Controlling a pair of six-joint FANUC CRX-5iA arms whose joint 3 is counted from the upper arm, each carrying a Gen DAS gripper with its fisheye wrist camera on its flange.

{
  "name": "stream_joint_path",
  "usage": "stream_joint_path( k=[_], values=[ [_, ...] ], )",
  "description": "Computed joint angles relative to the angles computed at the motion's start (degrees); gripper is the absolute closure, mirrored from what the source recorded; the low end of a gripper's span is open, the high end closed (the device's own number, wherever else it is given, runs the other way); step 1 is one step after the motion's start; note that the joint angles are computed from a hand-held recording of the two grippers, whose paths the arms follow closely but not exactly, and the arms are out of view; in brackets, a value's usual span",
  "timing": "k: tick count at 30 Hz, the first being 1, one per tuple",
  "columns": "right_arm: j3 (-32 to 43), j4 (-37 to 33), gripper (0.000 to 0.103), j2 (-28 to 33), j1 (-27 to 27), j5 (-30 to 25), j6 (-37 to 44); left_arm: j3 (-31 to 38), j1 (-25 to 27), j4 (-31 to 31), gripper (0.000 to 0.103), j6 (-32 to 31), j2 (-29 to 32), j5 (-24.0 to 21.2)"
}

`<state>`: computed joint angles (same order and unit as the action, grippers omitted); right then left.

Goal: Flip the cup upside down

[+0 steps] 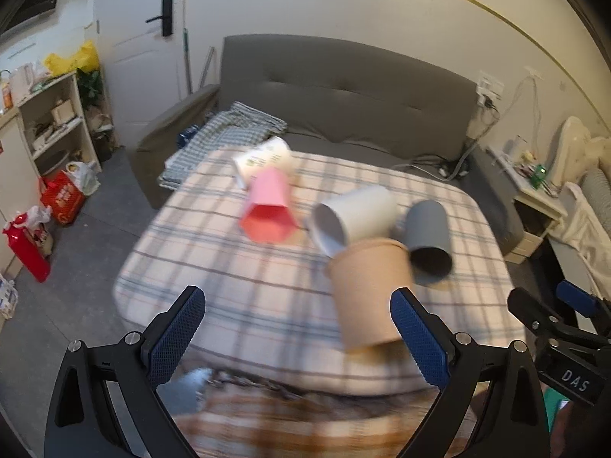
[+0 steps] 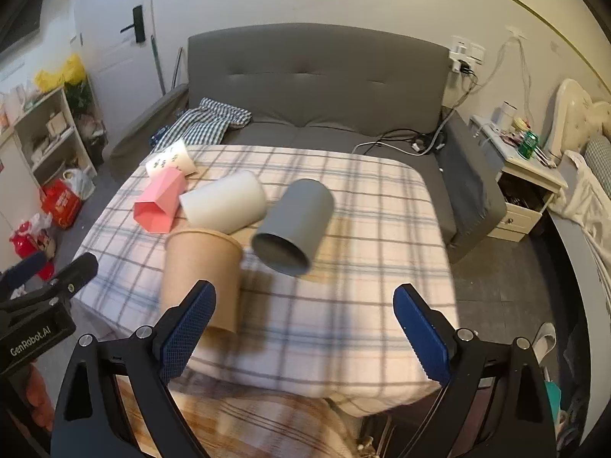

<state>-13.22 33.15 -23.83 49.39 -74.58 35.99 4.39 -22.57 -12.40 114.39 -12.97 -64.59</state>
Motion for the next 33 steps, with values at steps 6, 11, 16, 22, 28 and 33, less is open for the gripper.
stream_joint_path(
  k=[6,11,16,22,28,33],
  values=[
    [-3.0,-0.5,0.008,-3.5,-1.9,-0.3,-0.6,2.5,-4.5,-1.6,0.003,2.2,3.7,-2.5],
    [-4.3,-3.0,0.008,-4.7,-5.3,1.5,0.3,4.2,-6.8,-3.4,0.003,2.7,5.8,-3.3],
    [-4.6,-6.5,0.008,-4.2,-8.4,3.5,2.2,5.1,-7.2,-3.4,0.003,3.4,8.2,-4.8],
    [-4.3,-9.6,0.008,-2.9,-11.2,5.0,4.1,5.3,-6.7,-3.0,0.003,3.0,9.8,-5.5],
    [-4.2,-11.9,0.008,-1.8,-12.7,5.8,5.3,3.7,-5.5,0.4,0.003,0.2,10.0,-2.5],
    [-4.1,-12.8,0.008,-1.0,-13.3,5.8,5.8,2.4,-4.0,4.9,0.004,-2.8,10.8,-0.7]
  ],
)
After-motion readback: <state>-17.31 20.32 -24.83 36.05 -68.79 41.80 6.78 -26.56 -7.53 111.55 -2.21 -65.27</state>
